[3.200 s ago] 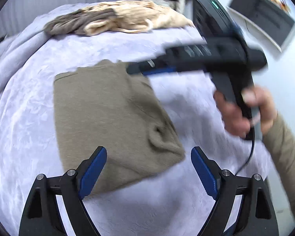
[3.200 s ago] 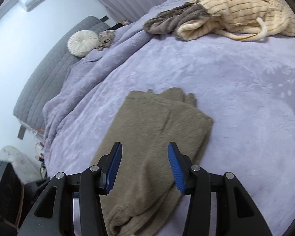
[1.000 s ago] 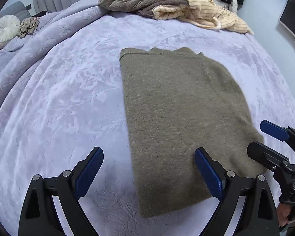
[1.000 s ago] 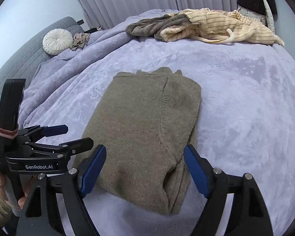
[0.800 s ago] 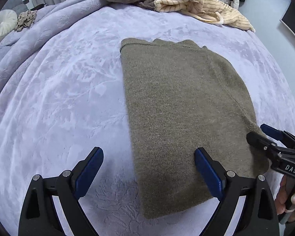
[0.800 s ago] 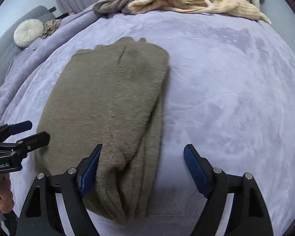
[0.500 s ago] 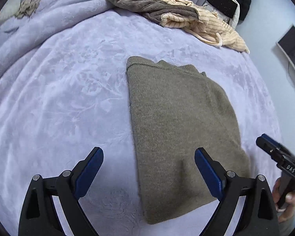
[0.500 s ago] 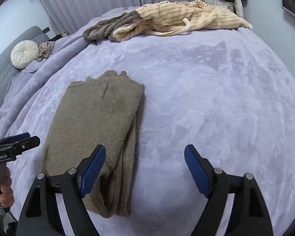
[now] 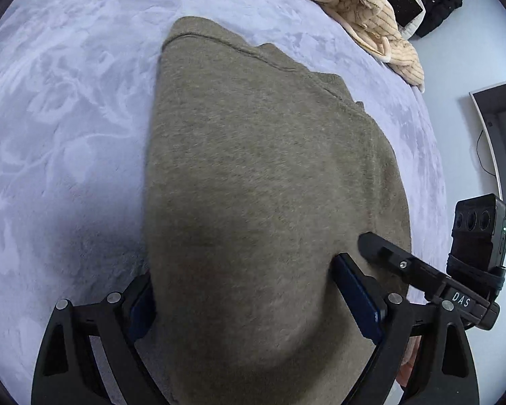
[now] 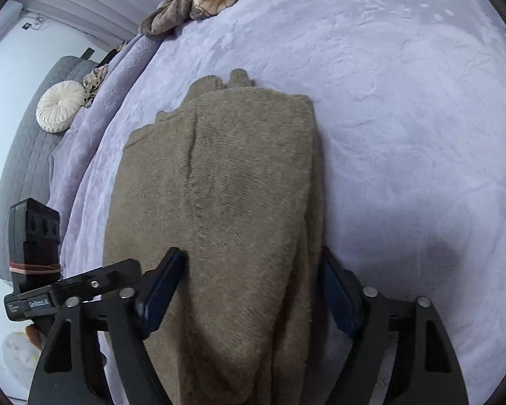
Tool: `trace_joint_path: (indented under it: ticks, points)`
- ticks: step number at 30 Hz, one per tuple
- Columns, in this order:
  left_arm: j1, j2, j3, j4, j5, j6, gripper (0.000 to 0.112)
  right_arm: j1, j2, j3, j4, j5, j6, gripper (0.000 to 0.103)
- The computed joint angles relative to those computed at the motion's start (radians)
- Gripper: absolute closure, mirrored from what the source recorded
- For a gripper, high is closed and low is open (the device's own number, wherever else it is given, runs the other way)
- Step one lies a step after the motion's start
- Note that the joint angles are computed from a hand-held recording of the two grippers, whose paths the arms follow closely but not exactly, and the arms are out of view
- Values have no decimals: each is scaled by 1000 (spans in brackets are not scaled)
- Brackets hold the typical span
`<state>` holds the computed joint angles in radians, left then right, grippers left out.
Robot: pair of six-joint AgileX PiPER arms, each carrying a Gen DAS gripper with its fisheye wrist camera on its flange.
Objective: Fold small clothes
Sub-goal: 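Close both tools on the side edge of the brown sweater, then lift the edge with both tools and fold it over the sweater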
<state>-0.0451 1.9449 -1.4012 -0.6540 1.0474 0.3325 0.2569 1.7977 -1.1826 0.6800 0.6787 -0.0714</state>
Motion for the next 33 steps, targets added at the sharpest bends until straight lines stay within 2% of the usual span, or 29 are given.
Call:
trace_joint_path:
  ticks: [1, 2, 3, 4, 5, 7, 13, 18, 33]
  points:
    - [-12, 0, -9, 7, -2, -2, 36, 9, 8, -18, -14, 7, 9, 45]
    - [-15, 1, -23, 13, 9, 1, 43, 17, 14, -35, -40, 16, 28, 53]
    - [-16, -4, -28, 16, 13, 5, 48, 22, 14, -47, -62, 22, 47, 57]
    - [-12, -11, -30, 13, 21, 19, 58, 23, 9, -49, -66, 25, 51, 60]
    - [-6, -22, -33, 7, 30, 35, 64, 22, 0, -47, -67, 25, 51, 62]
    - [-7, -39, -42, 18, 40, 40, 67, 42, -26, -41, -97, 13, 78, 65]
    - [-47, -108, -40, 87, 37, 10, 69, 116, -88, -72, -251, 29, 250, 67]
    - [-23, -168, -7, 85, 78, 18, 69, 164, -126, -102, -345, 79, 373, 68]
    - [41, -428, 191, 89, 148, 81, 69, 377, -294, -39, -582, 142, 733, 68]
